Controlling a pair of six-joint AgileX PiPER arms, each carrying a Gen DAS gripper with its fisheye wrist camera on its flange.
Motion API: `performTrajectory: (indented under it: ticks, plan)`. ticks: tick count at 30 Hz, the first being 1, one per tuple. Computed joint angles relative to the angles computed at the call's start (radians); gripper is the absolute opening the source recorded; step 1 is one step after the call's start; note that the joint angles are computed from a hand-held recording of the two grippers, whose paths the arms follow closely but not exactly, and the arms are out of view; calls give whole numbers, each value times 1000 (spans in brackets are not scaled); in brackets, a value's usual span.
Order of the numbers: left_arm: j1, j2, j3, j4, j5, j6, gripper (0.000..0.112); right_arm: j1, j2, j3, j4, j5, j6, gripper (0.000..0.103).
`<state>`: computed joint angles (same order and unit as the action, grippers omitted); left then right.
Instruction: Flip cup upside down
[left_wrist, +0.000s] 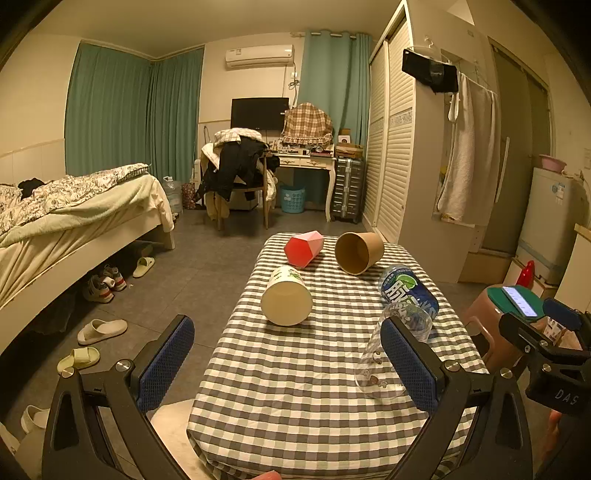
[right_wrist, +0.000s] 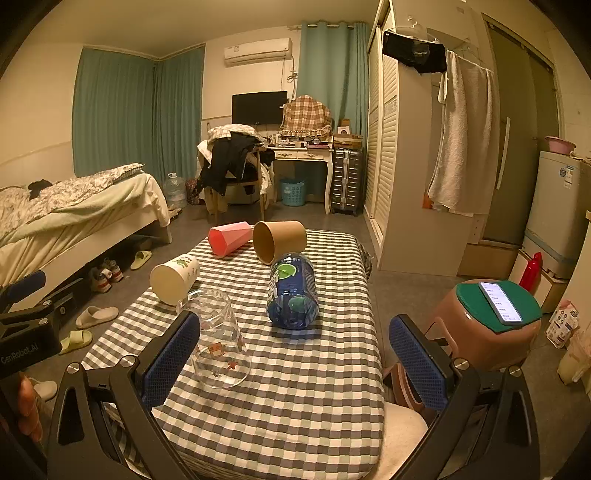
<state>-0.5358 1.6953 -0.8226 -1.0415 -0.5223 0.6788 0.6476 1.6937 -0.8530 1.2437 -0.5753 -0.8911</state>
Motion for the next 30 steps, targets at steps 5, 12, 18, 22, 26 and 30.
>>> performTrajectory:
  ticks: [5, 12, 18, 22, 26, 30]
  plan:
    - [1, -1, -1, -3, 3, 5, 103, 1, 2, 1, -2, -2, 4, 103]
    - [0, -2, 0, -7, 0, 11, 103, 1, 3, 0, -4, -1, 3, 103]
    - [5, -4, 2, -1, 4, 8, 103, 1, 5, 0, -8, -2, 6, 103]
    - [0, -2, 0, -7, 0, 12, 103, 1, 6, -2, -5, -2, 4, 103]
    - [-7, 1, -6, -26, -9, 28, 103, 1, 6, -4, -4, 1, -2, 103]
    - [-6, -2, -3, -17, -8, 22, 103, 0, 7, -5, -8, 2, 0, 103]
